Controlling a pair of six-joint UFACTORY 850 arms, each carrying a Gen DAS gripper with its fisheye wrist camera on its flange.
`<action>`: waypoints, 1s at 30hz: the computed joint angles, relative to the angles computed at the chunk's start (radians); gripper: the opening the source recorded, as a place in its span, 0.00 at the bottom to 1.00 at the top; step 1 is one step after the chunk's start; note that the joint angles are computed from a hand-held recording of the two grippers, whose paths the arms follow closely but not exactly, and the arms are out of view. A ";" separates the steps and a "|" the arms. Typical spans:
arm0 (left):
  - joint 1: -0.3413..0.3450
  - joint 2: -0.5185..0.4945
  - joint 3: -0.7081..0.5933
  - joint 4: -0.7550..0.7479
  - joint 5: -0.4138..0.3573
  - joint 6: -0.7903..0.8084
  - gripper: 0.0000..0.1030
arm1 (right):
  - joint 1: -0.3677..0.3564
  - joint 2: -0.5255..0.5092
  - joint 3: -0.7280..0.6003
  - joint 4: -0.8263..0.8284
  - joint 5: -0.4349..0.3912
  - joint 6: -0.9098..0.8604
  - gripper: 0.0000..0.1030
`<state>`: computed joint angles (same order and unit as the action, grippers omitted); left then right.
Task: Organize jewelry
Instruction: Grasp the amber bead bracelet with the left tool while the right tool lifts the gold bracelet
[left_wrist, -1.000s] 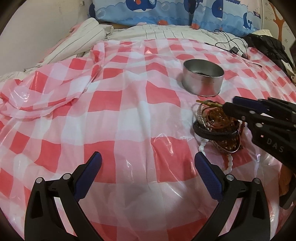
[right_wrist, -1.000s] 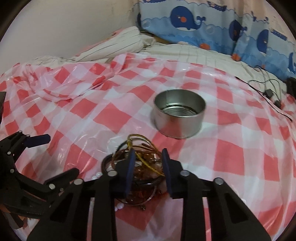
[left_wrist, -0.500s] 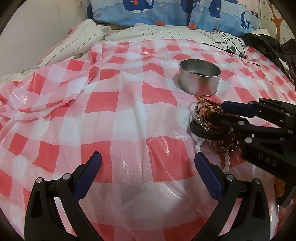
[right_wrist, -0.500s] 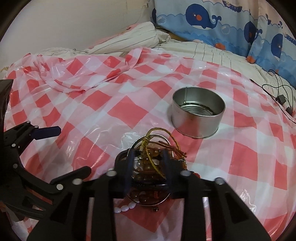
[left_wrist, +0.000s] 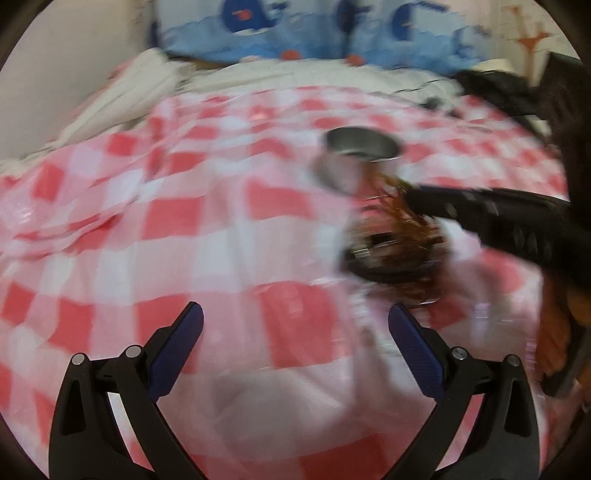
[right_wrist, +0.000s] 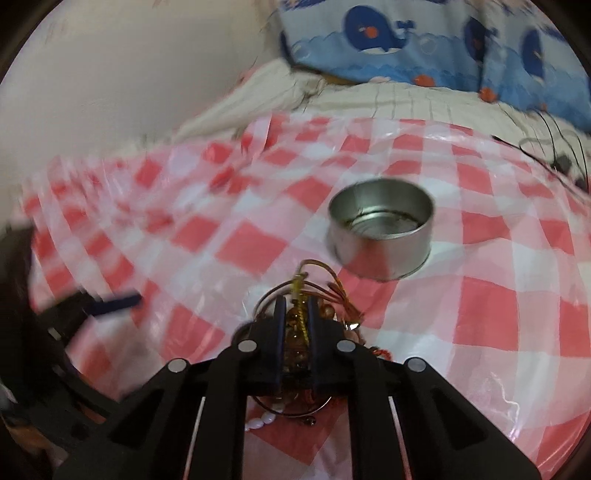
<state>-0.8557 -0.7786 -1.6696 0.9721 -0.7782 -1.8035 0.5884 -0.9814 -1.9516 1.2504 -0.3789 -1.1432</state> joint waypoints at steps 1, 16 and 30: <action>0.000 0.004 0.006 0.029 0.025 -0.012 0.94 | -0.013 0.011 0.013 0.076 -0.025 -0.040 0.12; 0.000 -0.016 -0.027 0.296 0.158 -0.070 0.89 | -0.115 -0.054 -0.061 0.279 -0.476 0.036 0.12; 0.048 -0.047 -0.059 0.382 0.338 -0.088 0.19 | -0.123 -0.103 -0.109 0.281 -0.591 0.082 0.14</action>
